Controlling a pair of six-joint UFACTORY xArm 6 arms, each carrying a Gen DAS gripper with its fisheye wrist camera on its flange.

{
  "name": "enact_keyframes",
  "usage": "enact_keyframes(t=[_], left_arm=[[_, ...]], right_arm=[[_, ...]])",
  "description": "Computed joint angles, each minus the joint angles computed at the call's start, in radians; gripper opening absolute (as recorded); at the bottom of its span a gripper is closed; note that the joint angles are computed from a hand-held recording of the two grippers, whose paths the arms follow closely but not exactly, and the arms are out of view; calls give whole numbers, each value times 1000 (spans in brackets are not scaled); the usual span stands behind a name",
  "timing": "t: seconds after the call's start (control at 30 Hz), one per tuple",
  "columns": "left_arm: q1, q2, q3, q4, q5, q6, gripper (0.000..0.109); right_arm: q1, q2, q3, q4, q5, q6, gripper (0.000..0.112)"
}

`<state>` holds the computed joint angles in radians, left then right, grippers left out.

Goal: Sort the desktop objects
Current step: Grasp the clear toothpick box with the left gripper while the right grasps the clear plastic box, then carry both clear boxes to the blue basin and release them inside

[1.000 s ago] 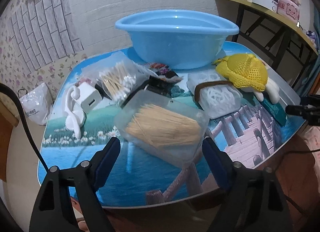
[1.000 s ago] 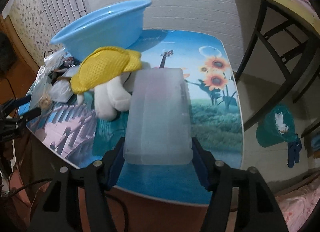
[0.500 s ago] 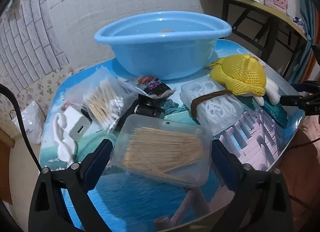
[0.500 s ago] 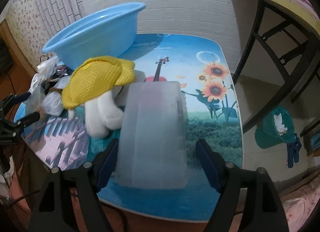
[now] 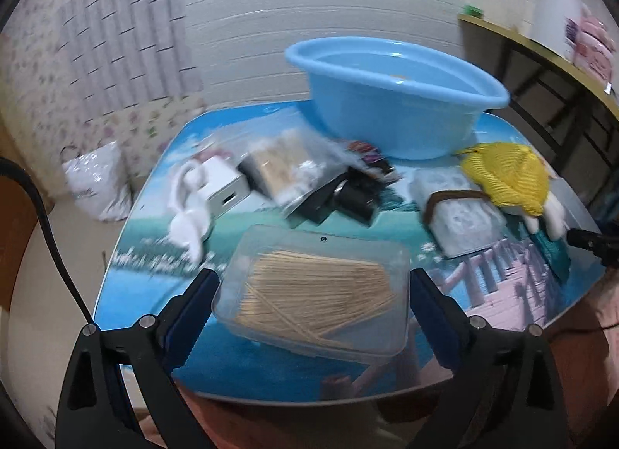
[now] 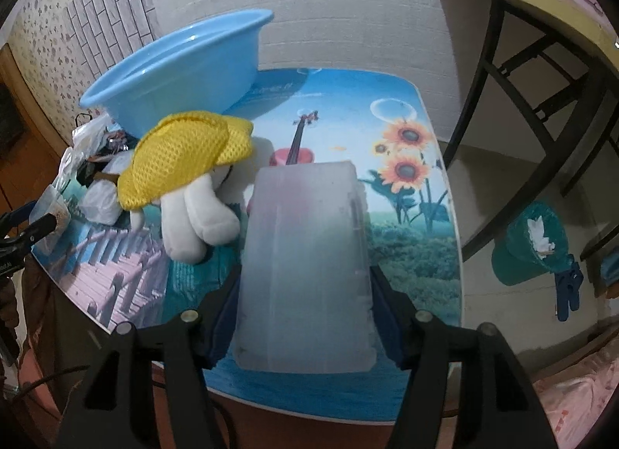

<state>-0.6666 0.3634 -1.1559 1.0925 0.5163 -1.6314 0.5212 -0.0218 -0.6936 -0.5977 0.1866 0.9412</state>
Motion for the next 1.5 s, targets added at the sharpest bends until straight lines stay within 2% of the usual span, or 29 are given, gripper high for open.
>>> enact_keyframes(t=[0.1,0.17,0.23,0.3,0.33,0.43,0.53,0.73,0.8,1.0,1.1,1.17,1.2,1.23,1.27,1.33,1.37,1.4,1.43,1.5], left_arm=[[5,19,-3,-29,1,39,97],[12,40,-14,-13,-21,51,98],[25,65,-24,-18,-51,74,99],[45,62,-10,-1,-94,32,97],[43,60,-13,-12,-80,41,97],[36,25,6,70,-58,-34,96],[39,-26,29,94,-57,-76,96],[21,-74,-26,3,39,52,96],[30,-84,-39,-22,37,79,96],[70,-31,-168,-87,4,186,97],[100,29,-257,-136,-35,258,97],[110,102,-356,-208,-45,357,97],[113,142,-411,-249,-45,422,97],[115,219,-507,-299,-32,526,97],[110,291,-608,-357,23,631,97],[98,396,-772,-468,203,771,97],[104,410,-791,-538,244,788,97],[105,390,-768,-580,243,789,97],[108,346,-703,-594,200,762,97],[123,251,-520,-537,47,664,97]], right_arm=[[19,15,-27,14,48,-36,64],[24,27,-38,45,55,-60,75],[23,37,-48,23,53,-44,76],[21,38,-52,-5,59,-21,70],[18,33,-49,-6,61,-12,61],[10,7,-15,96,9,-79,61],[10,-37,-10,22,23,-11,60],[32,-83,-50,75,12,-58,61],[48,-70,-90,134,8,-124,61],[98,84,-326,361,31,-415,61],[113,162,-433,425,53,-513,61],[114,212,-499,446,68,-550,61],[116,262,-559,482,79,-612,61],[120,302,-602,517,91,-676,61],[122,345,-656,512,125,-699,61],[120,428,-767,415,245,-617,64],[121,434,-768,397,247,-585,68],[124,412,-731,420,208,-590,71],[124,393,-692,477,162,-628,76],[125,357,-626,500,93,-631,76]])
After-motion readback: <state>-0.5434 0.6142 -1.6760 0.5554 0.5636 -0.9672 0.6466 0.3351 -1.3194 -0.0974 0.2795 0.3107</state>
